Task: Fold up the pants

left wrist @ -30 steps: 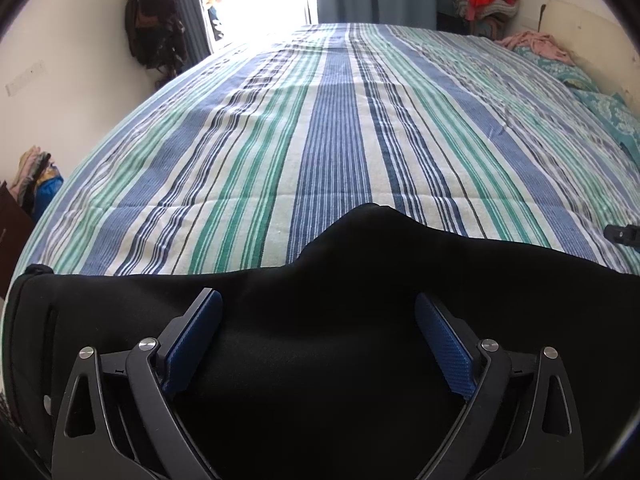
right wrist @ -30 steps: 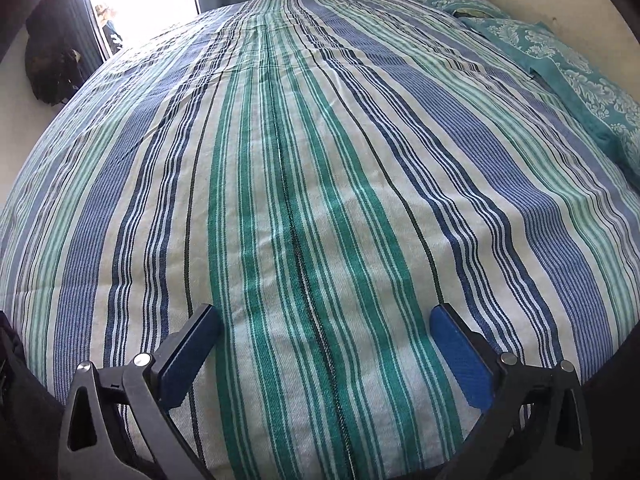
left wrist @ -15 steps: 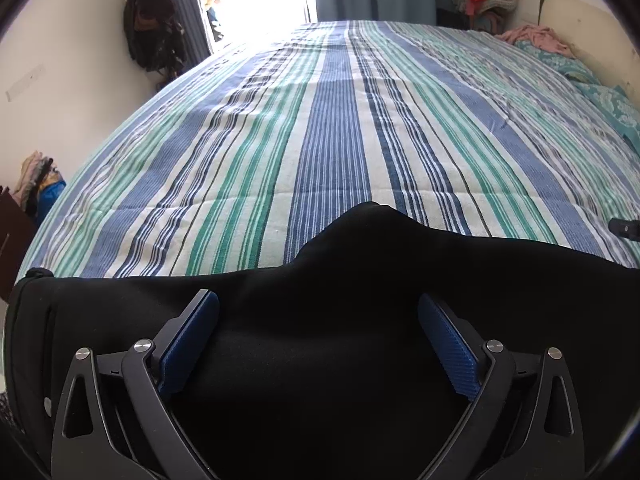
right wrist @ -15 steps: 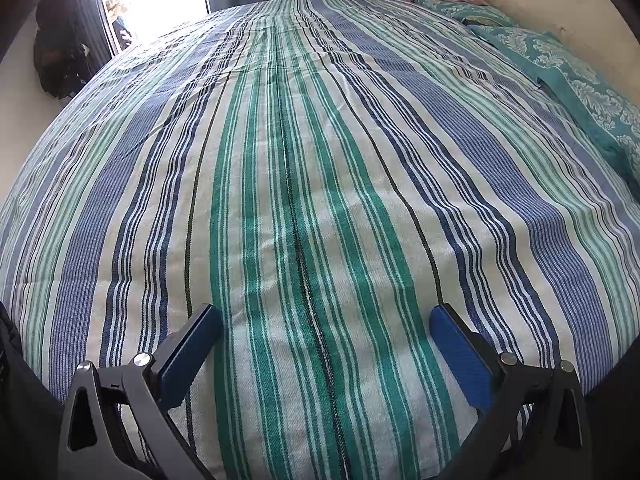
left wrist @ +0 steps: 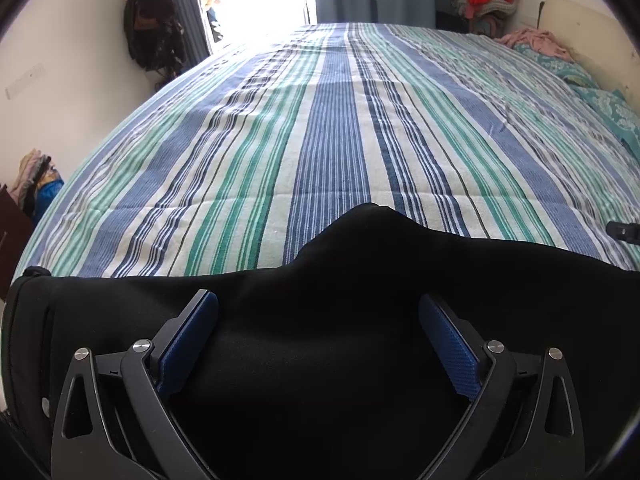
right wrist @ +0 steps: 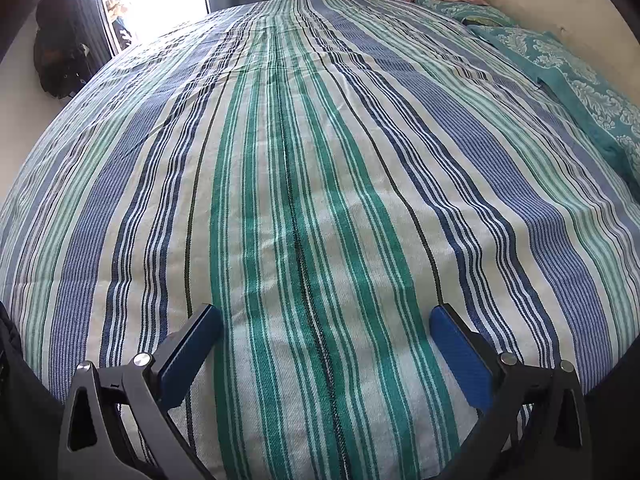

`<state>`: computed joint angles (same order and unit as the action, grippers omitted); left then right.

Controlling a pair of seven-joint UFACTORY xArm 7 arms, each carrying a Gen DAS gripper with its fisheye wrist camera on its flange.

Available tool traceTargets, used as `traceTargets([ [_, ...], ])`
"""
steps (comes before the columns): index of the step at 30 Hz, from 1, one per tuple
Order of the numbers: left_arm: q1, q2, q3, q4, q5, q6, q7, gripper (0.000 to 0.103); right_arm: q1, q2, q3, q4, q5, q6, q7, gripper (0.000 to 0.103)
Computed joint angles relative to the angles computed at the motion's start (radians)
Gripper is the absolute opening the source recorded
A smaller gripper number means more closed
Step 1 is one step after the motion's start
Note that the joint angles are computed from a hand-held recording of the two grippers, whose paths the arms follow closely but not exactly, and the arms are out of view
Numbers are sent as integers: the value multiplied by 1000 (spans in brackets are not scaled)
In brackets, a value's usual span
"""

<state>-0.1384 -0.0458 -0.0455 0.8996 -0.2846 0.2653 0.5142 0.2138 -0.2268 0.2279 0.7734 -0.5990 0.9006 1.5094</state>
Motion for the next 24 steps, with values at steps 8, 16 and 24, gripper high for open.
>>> traceTargets([
  [8, 3, 1, -2, -4, 31, -10, -23, 101, 1, 1, -1, 1, -1, 0, 1, 103],
  [16, 13, 2, -14, -11, 145, -29, -117, 102, 2, 2, -1, 2, -1, 1, 1, 103],
  [24, 19, -1, -16, -22, 246, -47, -194, 102, 2, 3, -1, 3, -1, 1, 1, 103],
])
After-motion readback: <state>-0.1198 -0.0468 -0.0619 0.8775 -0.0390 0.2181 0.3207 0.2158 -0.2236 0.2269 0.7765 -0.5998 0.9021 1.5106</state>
